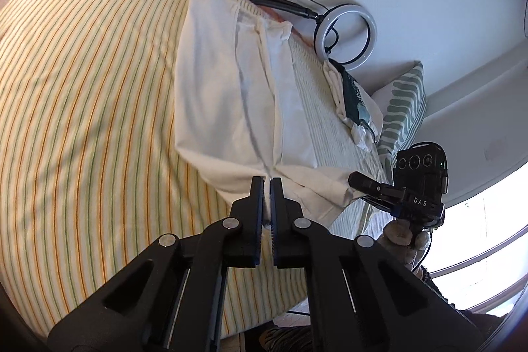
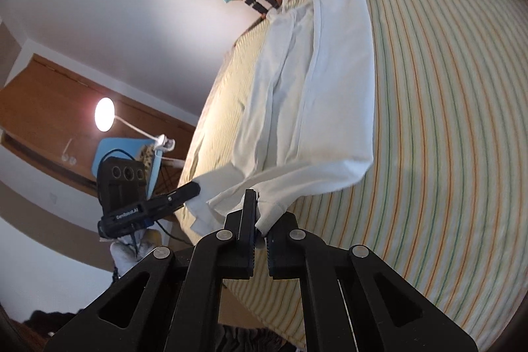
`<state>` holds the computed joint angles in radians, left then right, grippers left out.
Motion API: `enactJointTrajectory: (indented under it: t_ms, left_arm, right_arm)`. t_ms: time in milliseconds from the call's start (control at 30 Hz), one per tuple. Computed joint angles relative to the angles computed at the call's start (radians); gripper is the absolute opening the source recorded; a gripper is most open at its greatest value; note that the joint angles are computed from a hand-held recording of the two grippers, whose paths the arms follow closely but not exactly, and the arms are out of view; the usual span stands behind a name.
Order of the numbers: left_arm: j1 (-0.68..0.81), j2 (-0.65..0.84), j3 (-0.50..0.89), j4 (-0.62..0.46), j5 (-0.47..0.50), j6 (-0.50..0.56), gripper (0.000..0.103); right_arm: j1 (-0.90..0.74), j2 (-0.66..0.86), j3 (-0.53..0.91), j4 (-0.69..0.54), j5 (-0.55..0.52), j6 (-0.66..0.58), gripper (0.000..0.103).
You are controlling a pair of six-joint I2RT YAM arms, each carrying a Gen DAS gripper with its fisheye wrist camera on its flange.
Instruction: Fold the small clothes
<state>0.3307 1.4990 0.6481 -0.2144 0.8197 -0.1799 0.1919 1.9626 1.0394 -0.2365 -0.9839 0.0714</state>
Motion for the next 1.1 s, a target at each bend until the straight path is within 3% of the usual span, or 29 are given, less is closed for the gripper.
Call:
enactJointTrajectory:
  t_ms: [200,467,533,567,600,667,733,933,1100]
  left_arm:
    - [-0.009,0.112,0.129,0.023,-0.027,-0.030,0.002]
    - [-0.022,0.268,0.275,0.065,-0.128,-0.069,0.002]
    - [-0.010,0.300,0.306,0.054,-0.134,-0.073,0.013]
    - [0.000,0.309,0.311,0.061,-0.123,-0.084,0.029]
    - [0.011,0.304,0.300,0.085,-0.124,-0.095,0.038]
    - [0.023,0.277,0.266,0.127,-0.139,-0.090,0.039]
    - [0.023,0.254,0.241,0.140,-0.162,-0.066,0.039]
    - [-0.048,0.242,0.190,0.121,-0.252,0.073,0.039]
    - [-0.145,0.243,0.158,0.167,-0.400,0.113,0.037]
  right_arm:
    - [0.027,0.086,0.135,0.013,0.041,0.104,0.004]
    - [0.058,0.284,0.417,-0.124,0.111,0.131,0.008]
    - [0.050,0.327,0.476,-0.173,0.118,0.130,0.011]
    - [0.043,0.345,0.497,-0.189,0.102,0.129,0.025]
    - [0.037,0.350,0.506,-0.192,0.098,0.132,0.040]
    - [0.020,0.331,0.484,-0.158,0.091,0.137,0.046]
    - [0.010,0.312,0.468,-0.142,0.080,0.129,0.046]
    - [0.024,0.207,0.356,-0.128,0.218,0.008,0.046]
    - [0.072,0.152,0.266,-0.101,0.319,-0.075,0.035]
